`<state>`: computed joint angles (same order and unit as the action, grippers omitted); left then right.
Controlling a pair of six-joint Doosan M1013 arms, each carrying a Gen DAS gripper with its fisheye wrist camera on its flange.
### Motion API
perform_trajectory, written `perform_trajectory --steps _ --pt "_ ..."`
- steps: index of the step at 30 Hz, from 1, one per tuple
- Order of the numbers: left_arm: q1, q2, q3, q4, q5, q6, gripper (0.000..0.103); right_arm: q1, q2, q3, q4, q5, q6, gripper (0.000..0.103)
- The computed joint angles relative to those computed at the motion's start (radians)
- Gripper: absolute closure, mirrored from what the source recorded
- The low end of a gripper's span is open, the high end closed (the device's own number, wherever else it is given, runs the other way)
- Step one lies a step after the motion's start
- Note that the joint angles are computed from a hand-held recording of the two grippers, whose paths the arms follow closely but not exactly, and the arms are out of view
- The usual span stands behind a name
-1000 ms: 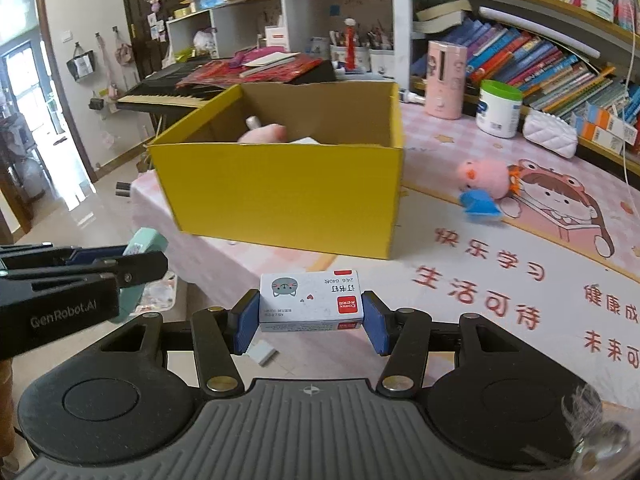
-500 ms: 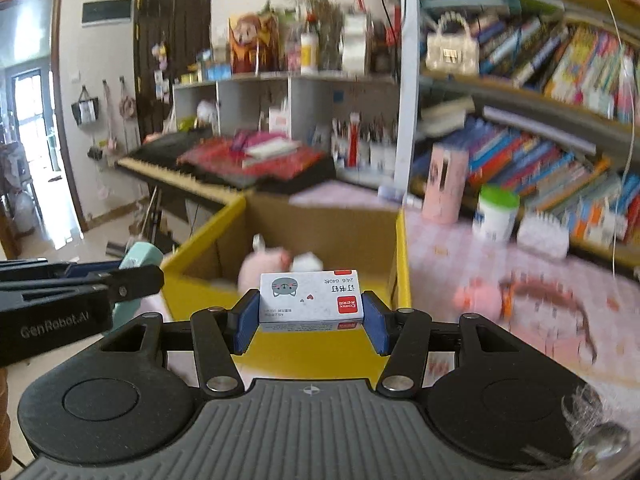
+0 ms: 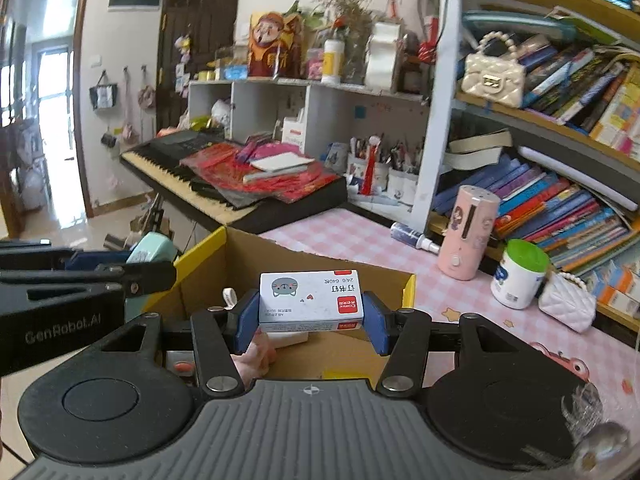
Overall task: Organize objects
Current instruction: 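Open both tools to drop the stapler and small box into the box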
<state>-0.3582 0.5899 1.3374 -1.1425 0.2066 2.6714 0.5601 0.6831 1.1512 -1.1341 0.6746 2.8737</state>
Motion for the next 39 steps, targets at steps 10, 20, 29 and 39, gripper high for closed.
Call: perform_trajectory --steps 10,20,29,39 --pt "-0.029 0.080 -0.121 0.742 0.039 -0.741 0.080 -0.069 0.055 -0.079 0.261 -0.073 -0.374 0.052" --pt "-0.046 0.133 -0.199 1.048 0.154 -1.044 0.080 -0.103 0.100 -0.149 0.540 -0.035 -0.753 0.052" --pt "-0.049 0.144 -0.213 1.068 0.198 -1.069 0.080 -0.115 0.114 -0.171 0.678 0.007 -0.890 0.051" --pt "-0.048 0.091 -0.127 0.972 0.042 -0.990 0.047 -0.099 0.074 -0.107 0.494 -0.053 -0.663 0.040"
